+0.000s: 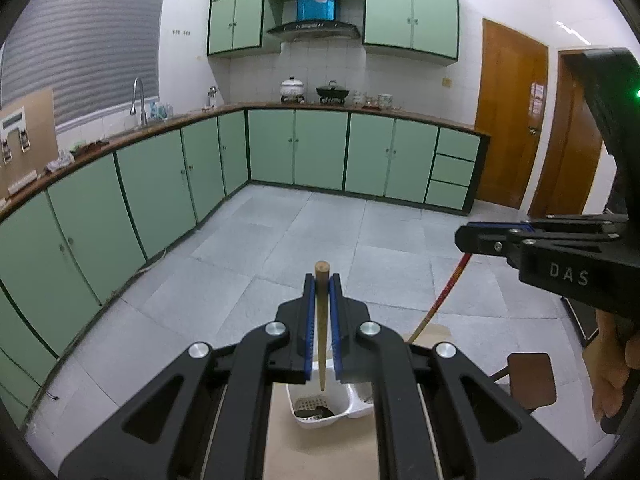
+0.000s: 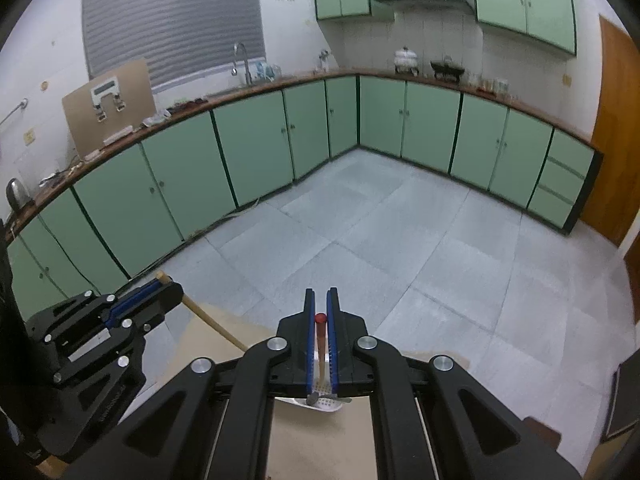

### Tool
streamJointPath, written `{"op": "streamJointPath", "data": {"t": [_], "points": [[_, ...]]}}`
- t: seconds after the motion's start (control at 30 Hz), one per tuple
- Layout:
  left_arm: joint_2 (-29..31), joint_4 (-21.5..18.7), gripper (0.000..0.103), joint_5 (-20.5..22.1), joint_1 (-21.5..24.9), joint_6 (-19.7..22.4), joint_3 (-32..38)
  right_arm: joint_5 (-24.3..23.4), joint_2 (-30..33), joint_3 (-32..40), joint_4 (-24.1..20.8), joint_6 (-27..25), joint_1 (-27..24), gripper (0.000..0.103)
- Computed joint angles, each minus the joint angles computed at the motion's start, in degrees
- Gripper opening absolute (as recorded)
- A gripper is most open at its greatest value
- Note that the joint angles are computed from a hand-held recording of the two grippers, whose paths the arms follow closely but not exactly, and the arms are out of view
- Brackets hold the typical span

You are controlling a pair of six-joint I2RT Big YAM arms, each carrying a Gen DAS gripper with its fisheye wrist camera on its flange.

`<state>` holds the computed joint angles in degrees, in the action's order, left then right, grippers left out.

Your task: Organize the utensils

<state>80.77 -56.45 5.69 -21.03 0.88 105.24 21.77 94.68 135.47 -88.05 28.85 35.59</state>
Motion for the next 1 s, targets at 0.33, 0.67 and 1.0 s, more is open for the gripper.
{"op": "streamJointPath", "data": {"t": [0.33,0.67,1.0], "points": [[-1.6,2.9,0.035,1.6,4.0,-0.4,-9.6,-2.9,-9.6,-20.4,8.4,2.0,-2.2,0.032],[-24.3,5.6,0.084,5.2,12.6,5.1,-26.3,12.8,-30.2,-39.8,14.9,7.3,11.7,0.049],[-61.0,-3.2,0.087,5.6,11.6,5.1,-59.0,26.4,-30.3,-67.5,2.8,56.8,54.5,0.049]]}}
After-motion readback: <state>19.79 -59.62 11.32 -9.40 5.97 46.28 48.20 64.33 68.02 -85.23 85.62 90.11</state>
